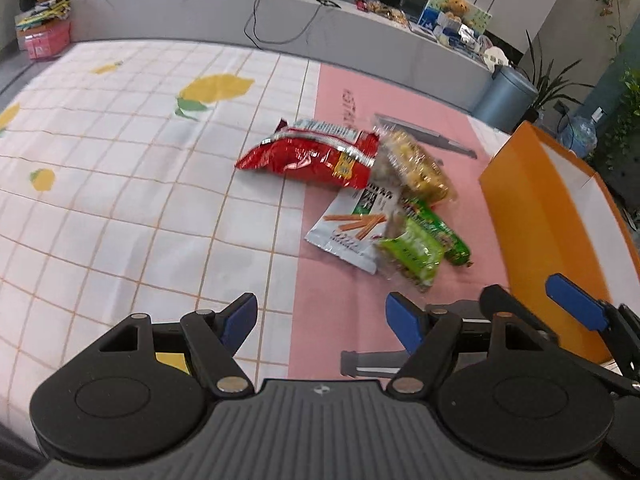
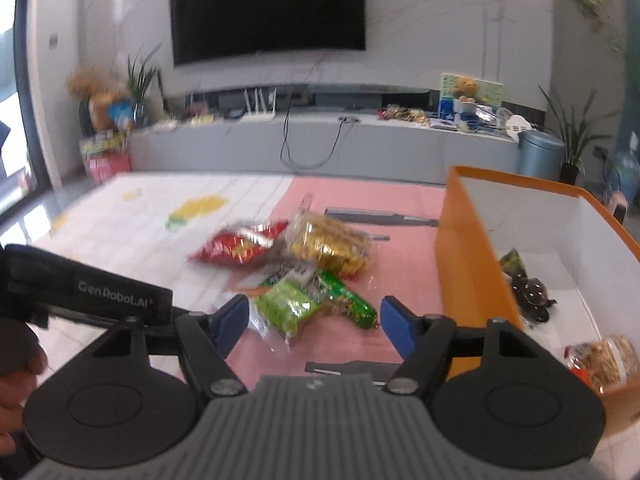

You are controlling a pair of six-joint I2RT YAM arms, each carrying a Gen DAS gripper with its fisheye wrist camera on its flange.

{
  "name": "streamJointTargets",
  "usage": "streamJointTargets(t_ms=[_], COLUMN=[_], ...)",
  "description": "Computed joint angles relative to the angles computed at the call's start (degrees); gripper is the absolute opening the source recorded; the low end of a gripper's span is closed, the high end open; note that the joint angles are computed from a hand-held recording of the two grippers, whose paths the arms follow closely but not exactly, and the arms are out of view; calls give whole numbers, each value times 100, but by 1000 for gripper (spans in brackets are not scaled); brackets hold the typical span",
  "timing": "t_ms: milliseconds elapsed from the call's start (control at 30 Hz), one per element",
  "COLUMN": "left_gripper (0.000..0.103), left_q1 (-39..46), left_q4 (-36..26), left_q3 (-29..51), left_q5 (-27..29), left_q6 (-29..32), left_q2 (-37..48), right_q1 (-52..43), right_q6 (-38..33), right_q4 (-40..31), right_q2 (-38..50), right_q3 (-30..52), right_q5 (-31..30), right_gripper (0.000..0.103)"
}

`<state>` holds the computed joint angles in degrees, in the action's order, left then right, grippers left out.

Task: Organize snacks
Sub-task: 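Grasp the white spicy-strip packet with left tool while right tool grasps the green-wrapped bar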

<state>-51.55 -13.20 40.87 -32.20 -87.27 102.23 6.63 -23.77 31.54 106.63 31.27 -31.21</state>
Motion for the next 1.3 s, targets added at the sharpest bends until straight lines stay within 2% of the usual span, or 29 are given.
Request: streamJointTargets(t_ms=[133, 200, 300, 433, 500, 667, 800, 867, 1033, 1067, 1133, 1300], left_gripper=[85, 84, 85, 85, 85, 85, 86, 87, 90, 90, 90, 90], left_q1=[336, 505, 693, 755, 802, 962, 1064, 1066, 1053, 1043, 1039, 1045], left_q4=[736, 937, 1316, 2372, 2568, 3105, 3265, 3272, 3481, 3497, 3513, 3599], left_q3=[-268, -294, -410, -863, -947, -1145, -1181, -1160, -1164, -1160, -1158, -1194], left_q5=[254, 357, 444, 263, 259, 299, 389, 390, 346, 327, 312, 305], left_q6=[237, 385, 724, 1210, 1433, 1799, 2083, 2226, 2439, 2460, 2489, 2456], left_q2=[306, 475, 620, 635, 629, 676, 706, 731, 847, 863, 880, 892], right_q1=[304, 392, 426, 592, 663, 698, 763, 834, 857, 871, 880, 875], right_q6=[-339, -501, -757, -1002, -1032, -955, -957, -1044, -1019, -1045, -1048, -1048], right_q4=[109, 408, 902, 770, 829, 1542, 1483, 1233, 1173, 1223, 1220, 1386], right_q2=[707, 1026, 1468, 1917, 2127, 2610, 2776, 2870, 3009, 3020, 3027, 3031], right_q3=[449, 535, 651, 1090, 1234, 1415, 1660, 1856, 2040, 2029, 2032, 1936], right_q5=[315, 355, 156, 105, 116, -21, -176, -145, -254, -237, -235, -220], right_gripper=[75, 86, 93, 93, 93, 93, 89, 85, 83, 78, 76, 59])
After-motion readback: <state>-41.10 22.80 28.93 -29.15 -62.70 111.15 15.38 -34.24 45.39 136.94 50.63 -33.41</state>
